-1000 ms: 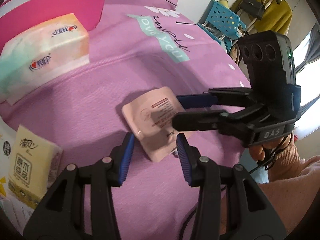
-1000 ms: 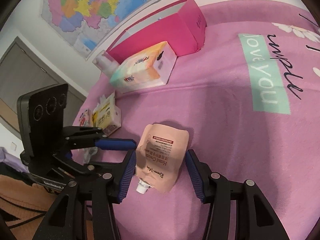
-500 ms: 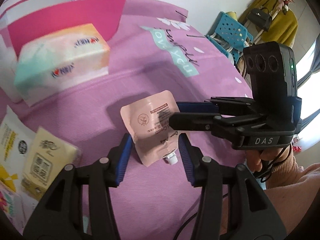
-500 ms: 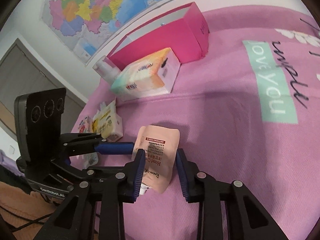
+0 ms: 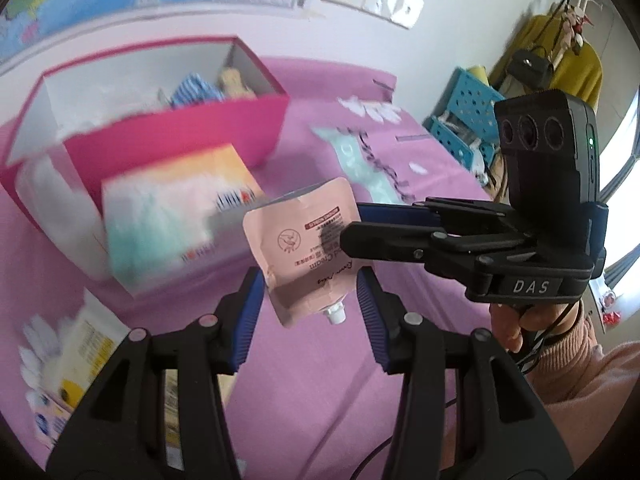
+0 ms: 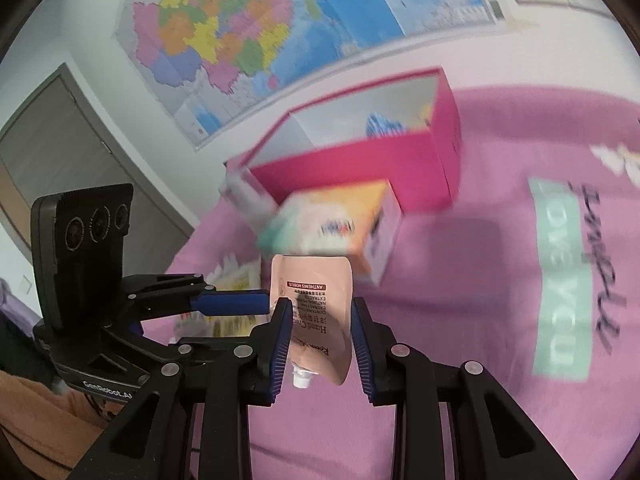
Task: Organize soft objects
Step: 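Carry the pink pouch into the pink box and open the right gripper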
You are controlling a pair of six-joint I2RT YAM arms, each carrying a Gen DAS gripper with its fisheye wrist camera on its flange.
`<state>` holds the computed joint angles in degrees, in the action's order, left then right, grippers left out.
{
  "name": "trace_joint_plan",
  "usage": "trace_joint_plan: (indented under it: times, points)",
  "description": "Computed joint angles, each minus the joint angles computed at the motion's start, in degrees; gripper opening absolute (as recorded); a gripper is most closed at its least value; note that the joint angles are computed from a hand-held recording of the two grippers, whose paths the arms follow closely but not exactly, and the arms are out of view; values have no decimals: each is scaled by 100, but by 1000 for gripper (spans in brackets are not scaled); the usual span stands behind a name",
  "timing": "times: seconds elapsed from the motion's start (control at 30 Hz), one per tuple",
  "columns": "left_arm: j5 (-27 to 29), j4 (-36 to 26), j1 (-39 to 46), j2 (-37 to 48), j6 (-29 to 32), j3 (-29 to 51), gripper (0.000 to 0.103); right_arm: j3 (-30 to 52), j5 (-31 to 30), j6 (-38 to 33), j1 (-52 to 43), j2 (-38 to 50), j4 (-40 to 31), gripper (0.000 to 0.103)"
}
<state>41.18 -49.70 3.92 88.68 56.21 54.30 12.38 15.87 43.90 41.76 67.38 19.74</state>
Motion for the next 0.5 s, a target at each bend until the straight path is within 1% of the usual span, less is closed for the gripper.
trace_joint_plan:
  times: [0.13, 0.27, 0.43, 0.5]
  points:
    - [86, 22, -90, 51, -356, 400, 49, 269, -311, -460, -453, -124, -166, 30]
    - [119, 186, -225, 151, -743, 781, 49, 533, -680, -801, -916, -80, -151, 30]
    - [32, 491, -488, 308, -1333, 1170, 49, 921, -1075, -1159, -1453, -4, -233, 30]
    - [-23, 499, -569, 470, -1509, 1440, 49, 1083, -1148, -1298, -1599, 37, -278, 30]
